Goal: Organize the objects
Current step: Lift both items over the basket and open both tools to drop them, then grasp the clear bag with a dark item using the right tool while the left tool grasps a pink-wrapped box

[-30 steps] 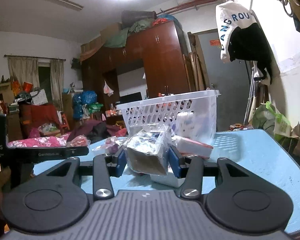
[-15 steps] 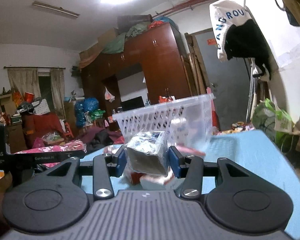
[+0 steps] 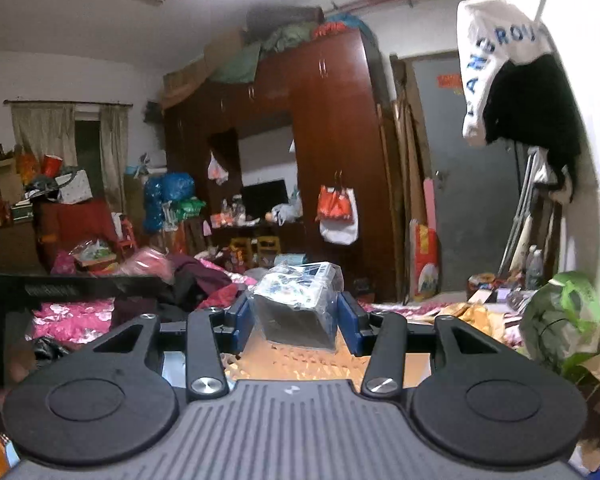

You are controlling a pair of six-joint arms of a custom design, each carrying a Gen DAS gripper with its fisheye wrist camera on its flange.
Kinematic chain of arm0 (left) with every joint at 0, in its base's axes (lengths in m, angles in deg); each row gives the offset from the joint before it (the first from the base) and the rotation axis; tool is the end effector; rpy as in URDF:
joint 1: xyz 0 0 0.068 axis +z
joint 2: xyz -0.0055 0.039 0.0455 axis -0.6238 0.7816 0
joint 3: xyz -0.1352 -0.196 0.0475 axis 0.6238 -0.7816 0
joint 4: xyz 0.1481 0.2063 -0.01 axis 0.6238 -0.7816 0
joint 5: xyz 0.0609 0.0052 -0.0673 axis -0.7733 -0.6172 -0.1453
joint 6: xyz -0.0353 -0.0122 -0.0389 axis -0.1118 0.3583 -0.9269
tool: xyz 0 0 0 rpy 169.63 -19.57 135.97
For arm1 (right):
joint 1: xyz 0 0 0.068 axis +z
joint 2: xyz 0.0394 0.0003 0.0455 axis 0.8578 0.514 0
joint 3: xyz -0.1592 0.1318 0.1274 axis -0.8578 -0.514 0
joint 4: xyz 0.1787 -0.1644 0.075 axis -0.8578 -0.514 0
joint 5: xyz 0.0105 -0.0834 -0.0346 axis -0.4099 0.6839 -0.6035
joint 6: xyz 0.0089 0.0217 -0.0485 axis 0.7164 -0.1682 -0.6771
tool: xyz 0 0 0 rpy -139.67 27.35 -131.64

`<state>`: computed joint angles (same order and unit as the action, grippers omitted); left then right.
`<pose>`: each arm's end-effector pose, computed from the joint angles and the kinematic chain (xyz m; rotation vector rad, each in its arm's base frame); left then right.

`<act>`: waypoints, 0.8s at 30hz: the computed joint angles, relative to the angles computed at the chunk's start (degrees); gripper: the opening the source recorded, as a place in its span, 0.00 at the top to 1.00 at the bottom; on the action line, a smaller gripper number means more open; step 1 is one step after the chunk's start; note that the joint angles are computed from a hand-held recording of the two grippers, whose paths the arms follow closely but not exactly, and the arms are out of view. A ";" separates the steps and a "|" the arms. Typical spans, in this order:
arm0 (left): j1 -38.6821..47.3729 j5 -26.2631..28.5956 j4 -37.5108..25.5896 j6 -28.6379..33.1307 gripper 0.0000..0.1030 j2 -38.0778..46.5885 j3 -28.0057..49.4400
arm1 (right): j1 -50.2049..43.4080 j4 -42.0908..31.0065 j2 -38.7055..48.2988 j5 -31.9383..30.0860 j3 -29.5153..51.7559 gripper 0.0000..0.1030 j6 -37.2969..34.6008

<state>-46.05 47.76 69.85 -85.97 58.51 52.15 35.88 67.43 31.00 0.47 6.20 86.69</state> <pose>0.2792 -0.0530 0.2628 0.4461 1.8328 -0.5378 0.2501 -0.0869 0.2749 -0.0425 1.7263 0.1861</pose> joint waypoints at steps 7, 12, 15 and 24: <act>-0.69 -0.04 3.39 -0.81 0.00 12.39 4.37 | 4.14 1.85 4.45 9.31 -1.14 0.19 -3.39; 8.23 9.62 7.21 2.23 0.00 4.72 -6.28 | -2.83 1.66 -8.61 -1.03 -11.67 0.00 1.61; 15.68 16.45 5.65 6.51 0.00 0.21 -12.70 | -6.63 -1.76 -19.75 -6.10 -20.98 0.00 -0.61; 24.78 18.94 6.84 16.99 0.00 1.52 -24.30 | 4.16 -16.89 -42.93 5.58 -36.64 0.29 -7.69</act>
<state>-21.27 66.70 76.69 -68.97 60.03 27.86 40.04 50.54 -11.92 6.05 -30.43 79.00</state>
